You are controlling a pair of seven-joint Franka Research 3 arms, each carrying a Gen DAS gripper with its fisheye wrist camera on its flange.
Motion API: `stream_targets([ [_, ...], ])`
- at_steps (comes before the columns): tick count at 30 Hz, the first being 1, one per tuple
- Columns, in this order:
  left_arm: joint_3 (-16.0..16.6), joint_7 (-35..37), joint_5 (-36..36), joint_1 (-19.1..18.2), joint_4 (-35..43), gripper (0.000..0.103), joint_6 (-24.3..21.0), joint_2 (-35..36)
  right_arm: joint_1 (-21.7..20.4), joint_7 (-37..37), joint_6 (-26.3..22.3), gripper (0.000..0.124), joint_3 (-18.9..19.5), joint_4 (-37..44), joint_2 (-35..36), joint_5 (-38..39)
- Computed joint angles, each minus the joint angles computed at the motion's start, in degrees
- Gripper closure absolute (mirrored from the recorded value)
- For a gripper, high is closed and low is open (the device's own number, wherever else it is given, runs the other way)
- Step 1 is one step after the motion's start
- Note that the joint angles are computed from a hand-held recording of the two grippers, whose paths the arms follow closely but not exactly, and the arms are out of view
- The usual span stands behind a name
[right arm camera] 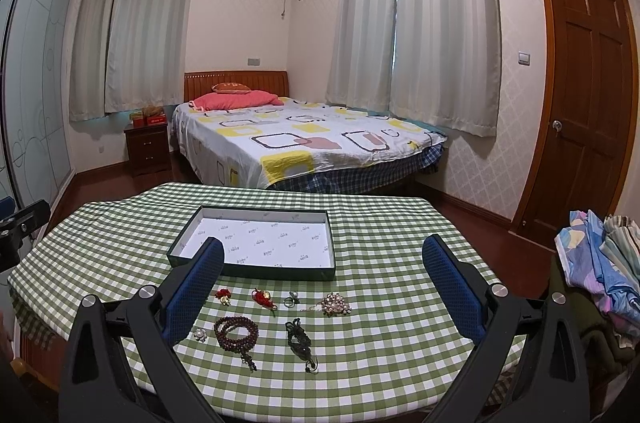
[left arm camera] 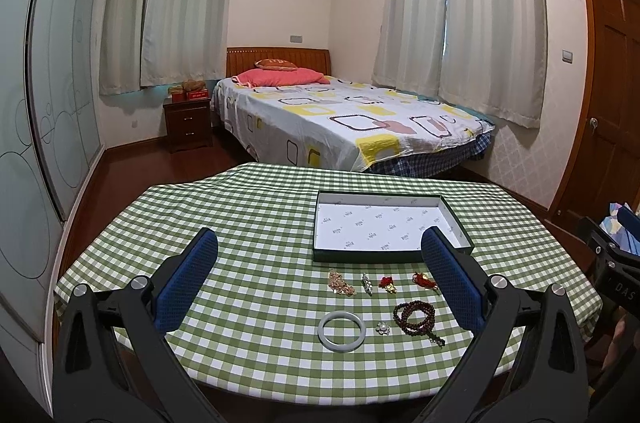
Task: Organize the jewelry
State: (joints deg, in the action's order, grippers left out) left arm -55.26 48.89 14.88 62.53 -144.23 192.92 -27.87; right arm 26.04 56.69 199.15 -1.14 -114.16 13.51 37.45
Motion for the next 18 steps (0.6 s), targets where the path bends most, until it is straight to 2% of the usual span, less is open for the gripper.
stream_targets([
  [18, 0.1, 0.1, 0.0, 0.1, 0.1, 0.004, -0.3, -0.1, 0.1, 0.0, 0.1, 0.027, 0.0, 0.0, -0.1, 0.0],
])
